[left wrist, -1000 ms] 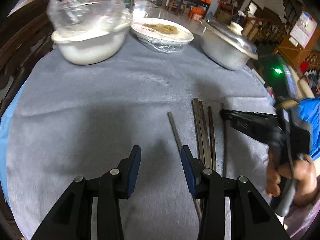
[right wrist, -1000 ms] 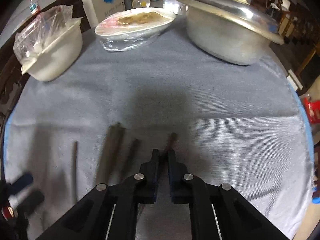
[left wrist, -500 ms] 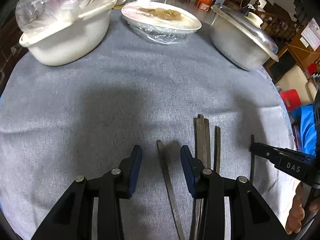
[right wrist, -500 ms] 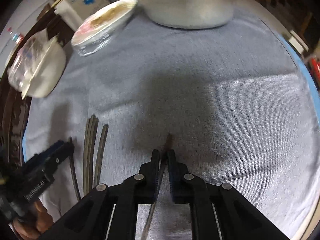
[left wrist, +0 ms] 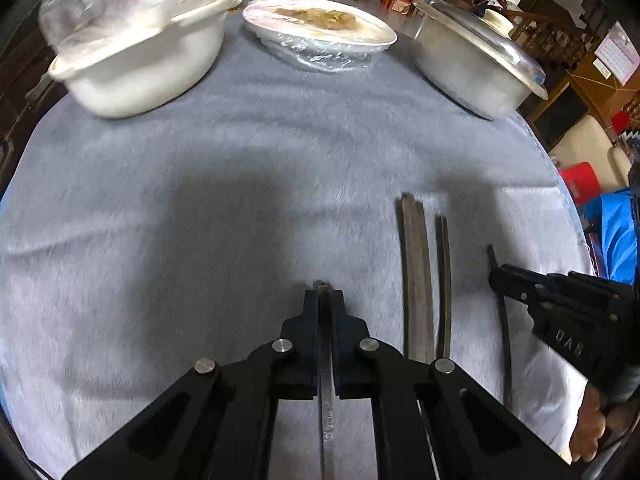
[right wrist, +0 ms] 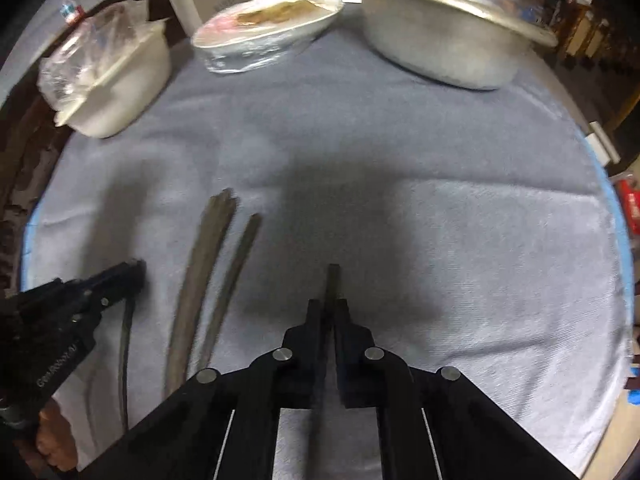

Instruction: Organize utensils

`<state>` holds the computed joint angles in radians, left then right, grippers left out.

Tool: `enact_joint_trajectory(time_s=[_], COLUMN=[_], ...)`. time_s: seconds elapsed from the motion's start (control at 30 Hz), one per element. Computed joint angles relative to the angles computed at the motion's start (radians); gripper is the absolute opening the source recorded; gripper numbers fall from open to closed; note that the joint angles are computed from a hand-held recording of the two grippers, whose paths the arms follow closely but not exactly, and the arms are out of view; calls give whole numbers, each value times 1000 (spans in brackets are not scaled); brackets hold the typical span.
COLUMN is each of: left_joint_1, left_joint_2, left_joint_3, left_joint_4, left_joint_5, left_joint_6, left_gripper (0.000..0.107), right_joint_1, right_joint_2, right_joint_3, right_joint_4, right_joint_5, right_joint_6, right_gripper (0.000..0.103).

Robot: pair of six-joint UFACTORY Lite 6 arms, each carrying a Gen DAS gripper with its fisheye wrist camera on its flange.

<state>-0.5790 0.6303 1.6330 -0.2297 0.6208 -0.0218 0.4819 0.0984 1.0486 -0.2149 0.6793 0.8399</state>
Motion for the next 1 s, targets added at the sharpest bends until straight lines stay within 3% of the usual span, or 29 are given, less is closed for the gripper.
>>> enact_joint_trajectory(time_s=[0.23, 0.4, 0.6, 0.73, 0.8, 0.9, 1.0], left_joint_1=[58, 72, 25, -48, -108, -263, -453], left_joint_2=[-247, -497, -884, -1084, -1161, -1266, -1348], left_joint_3=[-295, -457, -627, -684, -696, -718, -733], left_joint_4=[-97, -96, 35, 176, 297, 543, 786], left_joint_5=[-74, -101, -88, -44, -12, 45, 162], left_joint_6=[106, 106, -48, -226, -354, -626, -894], left_gripper=[5, 5, 5, 5, 5, 5, 5], right_joint_1=[110, 262, 499, 791, 974, 1173, 1338], right_joint_2=[-266, -458, -589, -598, -572, -509, -434], right_joint_3=[-152, -194, -240, -204, -163, -105, -38], right_joint_4=[-21, -175, -448, -612, -671, -721, -742], right_joint_5=[-29, 53, 177, 419, 592, 785, 953], right_joint_6=[95, 311, 644, 896, 1016, 1144, 1251], right_gripper=[6, 6, 6, 6, 6, 6, 6])
